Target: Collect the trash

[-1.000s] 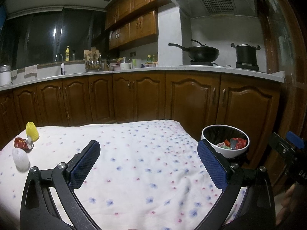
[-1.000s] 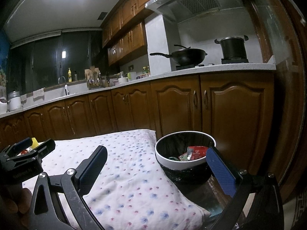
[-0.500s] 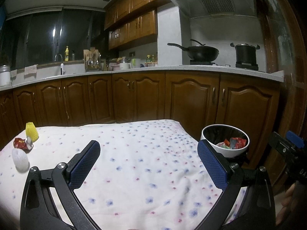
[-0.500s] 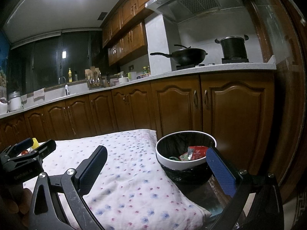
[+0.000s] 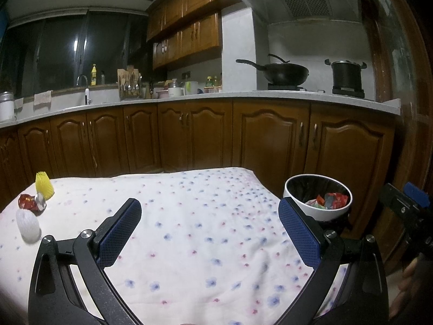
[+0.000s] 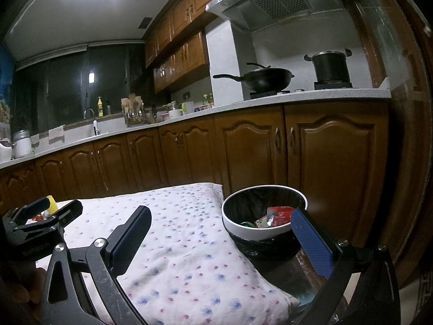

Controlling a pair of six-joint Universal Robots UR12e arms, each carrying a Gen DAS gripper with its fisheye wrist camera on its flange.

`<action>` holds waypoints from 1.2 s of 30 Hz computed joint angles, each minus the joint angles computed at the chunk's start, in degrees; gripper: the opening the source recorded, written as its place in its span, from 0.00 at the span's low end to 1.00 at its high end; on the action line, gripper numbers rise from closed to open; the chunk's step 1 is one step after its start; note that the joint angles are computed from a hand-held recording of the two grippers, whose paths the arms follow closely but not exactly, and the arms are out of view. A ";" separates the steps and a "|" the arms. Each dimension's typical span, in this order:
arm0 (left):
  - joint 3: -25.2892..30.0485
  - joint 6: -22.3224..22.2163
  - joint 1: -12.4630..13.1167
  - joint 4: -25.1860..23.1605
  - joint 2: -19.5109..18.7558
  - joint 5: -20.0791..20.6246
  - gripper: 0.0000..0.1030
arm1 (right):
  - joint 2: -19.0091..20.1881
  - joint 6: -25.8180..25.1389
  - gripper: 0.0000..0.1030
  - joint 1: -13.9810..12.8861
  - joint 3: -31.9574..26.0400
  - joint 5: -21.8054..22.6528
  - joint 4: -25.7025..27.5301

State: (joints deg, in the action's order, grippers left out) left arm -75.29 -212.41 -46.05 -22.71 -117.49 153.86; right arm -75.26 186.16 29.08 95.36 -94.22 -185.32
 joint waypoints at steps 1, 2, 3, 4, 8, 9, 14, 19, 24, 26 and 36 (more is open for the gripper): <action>-0.18 0.04 0.06 -0.02 0.10 -0.12 1.00 | 0.01 -0.01 1.00 0.02 -0.02 0.04 0.03; -0.45 0.32 0.21 0.35 0.23 -0.43 1.00 | 0.01 0.01 1.00 0.15 -0.03 -0.05 0.08; -0.61 0.19 0.21 0.37 0.33 -0.55 1.00 | 0.03 0.04 1.00 0.29 -0.13 -0.14 0.21; -0.80 0.28 0.27 0.53 0.42 -0.69 1.00 | 0.02 0.08 1.00 0.32 -0.13 -0.13 0.22; -1.03 0.47 0.35 0.72 0.54 -0.85 1.00 | 0.02 0.12 1.00 0.31 -0.16 -0.16 0.20; -1.05 0.53 0.35 0.79 0.55 -0.93 1.00 | 0.02 0.12 1.00 0.31 -0.16 -0.16 0.20; -1.64 1.14 0.59 1.49 0.85 -1.56 1.00 | 0.04 0.12 1.00 0.39 -0.16 -0.20 0.20; -1.73 1.08 0.68 1.61 0.92 -1.89 1.00 | 0.14 0.33 1.00 0.59 -0.38 -0.23 0.59; -2.19 1.22 0.92 1.87 1.19 -2.60 1.00 | 0.26 0.57 1.00 0.99 -0.52 -0.34 0.94; -2.35 1.10 0.99 1.73 1.30 -2.74 1.00 | 0.32 0.67 1.00 1.08 -0.54 -0.33 0.98; -2.81 0.78 1.46 1.38 1.71 -3.75 1.00 | 0.41 1.89 1.00 2.27 -0.53 -1.02 2.04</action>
